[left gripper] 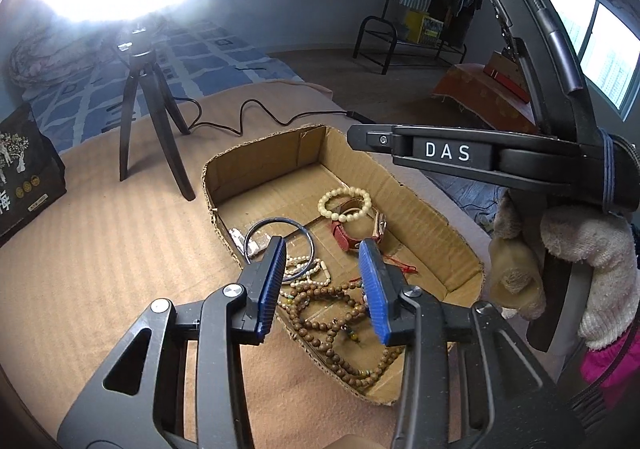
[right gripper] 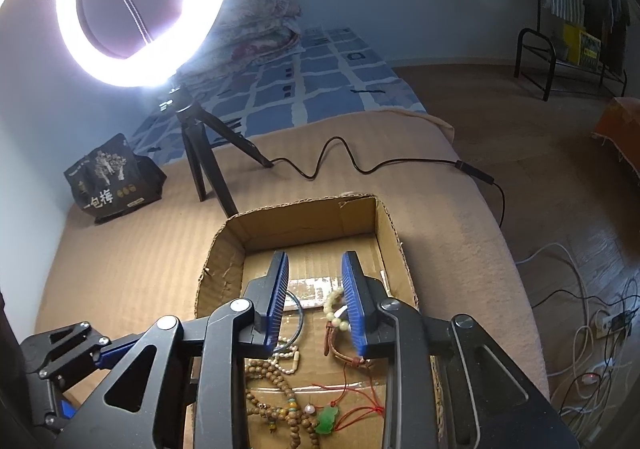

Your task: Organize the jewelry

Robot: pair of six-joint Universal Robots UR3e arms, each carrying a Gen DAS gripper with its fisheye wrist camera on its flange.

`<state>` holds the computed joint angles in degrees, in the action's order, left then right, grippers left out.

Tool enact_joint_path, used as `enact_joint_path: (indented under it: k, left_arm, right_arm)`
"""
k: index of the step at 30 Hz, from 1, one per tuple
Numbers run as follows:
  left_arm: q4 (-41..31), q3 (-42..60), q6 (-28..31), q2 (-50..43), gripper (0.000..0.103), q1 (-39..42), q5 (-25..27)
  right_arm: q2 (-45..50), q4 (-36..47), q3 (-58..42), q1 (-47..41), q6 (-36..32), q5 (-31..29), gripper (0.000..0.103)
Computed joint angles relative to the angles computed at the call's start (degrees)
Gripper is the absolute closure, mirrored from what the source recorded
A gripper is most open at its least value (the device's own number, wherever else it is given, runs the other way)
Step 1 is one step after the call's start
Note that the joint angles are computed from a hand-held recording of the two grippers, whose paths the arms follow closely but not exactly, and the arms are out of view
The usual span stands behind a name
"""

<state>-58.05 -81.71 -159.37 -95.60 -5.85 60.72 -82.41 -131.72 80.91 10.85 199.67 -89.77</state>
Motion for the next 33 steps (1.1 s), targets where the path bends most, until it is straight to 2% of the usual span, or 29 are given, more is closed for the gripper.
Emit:
enact_joint_path:
  k: [6, 8, 10, 14, 18, 22, 23, 25, 28, 30, 33]
  left_arm:
    - [-2.6, -2.8, 1.1, 5.7, 0.065, 2.0, -0.6]
    - [-4.1, -3.6, 1.8, 8.3, 0.065, 2.8, -0.9]
    - [-5.2, -4.3, 2.5, 10.5, 0.065, 3.6, -1.1]
    - [-9.0, -6.3, 4.6, 16.6, 0.065, 6.6, -2.3]
    - [-13.1, -7.4, 6.8, 22.0, 0.065, 10.0, -3.7]
    - [-18.1, -8.2, 9.7, 27.6, 0.063, 14.4, -5.6]
    - [-20.4, -8.4, 11.0, 29.6, 0.06, 16.4, -6.7]
    - [-24.1, -8.9, 13.0, 32.8, 0.041, 20.0, -8.8]
    - [-29.4, -9.8, 16.7, 38.2, 0.032, 25.1, -11.2]
    - [-33.0, -9.2, 19.4, 40.7, 0.029, 27.7, -11.9]
    - [-42.3, -7.7, 25.8, 44.8, 0.019, 34.8, -15.7]
  right_arm:
    - [-2.5, 2.4, -0.2, 1.5, 0.6, -1.6, 0.076]
    - [-3.7, 3.4, -0.6, 2.6, 1.1, -2.9, 0.071]
    - [-4.7, 4.3, -1.0, 3.8, 1.3, -4.4, 0.062]
    - [-6.3, 6.8, -2.8, 7.3, 2.0, -8.8, 0.06]
    - [-8.1, 8.7, -4.1, 11.1, 3.6, -12.9, 0.04]
    - [-9.1, 11.1, -5.6, 16.0, 5.7, -18.3, 0.033]
    - [-9.3, 11.6, -5.9, 17.1, 6.1, -19.3, 0.032]
    - [-9.5, 13.0, -6.7, 19.3, 6.8, -21.2, 0.03]
    - [-9.6, 13.9, -7.1, 23.2, 8.7, -25.2, 0.022]
    - [-9.7, 14.2, -6.9, 25.4, 10.1, -27.6, 0.022]
    - [-9.3, 15.2, -7.3, 27.9, 11.6, -29.8, 0.022]
